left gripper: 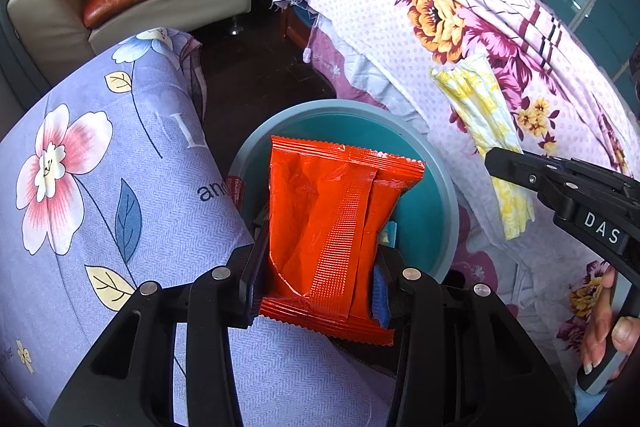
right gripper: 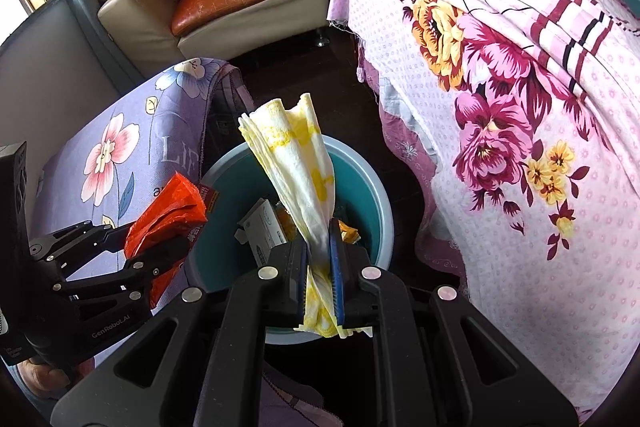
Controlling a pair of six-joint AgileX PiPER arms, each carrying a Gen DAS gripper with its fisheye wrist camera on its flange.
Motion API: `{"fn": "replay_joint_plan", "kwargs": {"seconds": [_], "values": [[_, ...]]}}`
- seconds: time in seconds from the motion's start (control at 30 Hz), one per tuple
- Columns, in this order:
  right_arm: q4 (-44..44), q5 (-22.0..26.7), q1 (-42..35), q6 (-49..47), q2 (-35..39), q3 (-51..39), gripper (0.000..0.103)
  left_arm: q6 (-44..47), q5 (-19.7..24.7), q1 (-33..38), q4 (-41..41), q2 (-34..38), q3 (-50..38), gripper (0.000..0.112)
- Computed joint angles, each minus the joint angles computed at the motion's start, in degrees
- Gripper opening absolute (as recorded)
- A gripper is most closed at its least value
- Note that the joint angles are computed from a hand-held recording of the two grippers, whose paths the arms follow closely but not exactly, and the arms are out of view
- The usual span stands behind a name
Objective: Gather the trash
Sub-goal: 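Carry the red wrapper and yellow tissue over the bin and open both tools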
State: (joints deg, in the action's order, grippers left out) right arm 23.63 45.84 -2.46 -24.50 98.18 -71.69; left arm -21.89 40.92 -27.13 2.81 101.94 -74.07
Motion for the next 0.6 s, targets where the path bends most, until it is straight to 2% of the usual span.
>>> {"fn": "replay_joint_plan", "kwargs": {"seconds": [0.17,0.27,0.43,0.53,0.6], "values": [[-1.5,0.1,0.7,1.8,0.7,-1.4,0.011,2.0,-0.6,0.5,-1.5,0.8,-0.8,0.046],[-2.3,0.3,1.1,2.7,1.1,-2.2,0.011,1.6,-1.3,0.3,-0.6,0.9,-0.9,0.054],[-3.7,0.6,2.0,4.2,1.5,-3.5,0.011,-0.2,-1.9,0.5,1.1,0.5,-0.8,0.077],[-4.8,0.9,2.9,5.3,1.6,-4.1,0.011,-2.1,-2.5,0.6,2.8,-0.5,0.2,0.087],[-5.4,0.9,3.6,5.8,1.5,-4.2,0.011,-2.3,-2.8,0.9,3.3,-1.4,0.9,0.089]]}}
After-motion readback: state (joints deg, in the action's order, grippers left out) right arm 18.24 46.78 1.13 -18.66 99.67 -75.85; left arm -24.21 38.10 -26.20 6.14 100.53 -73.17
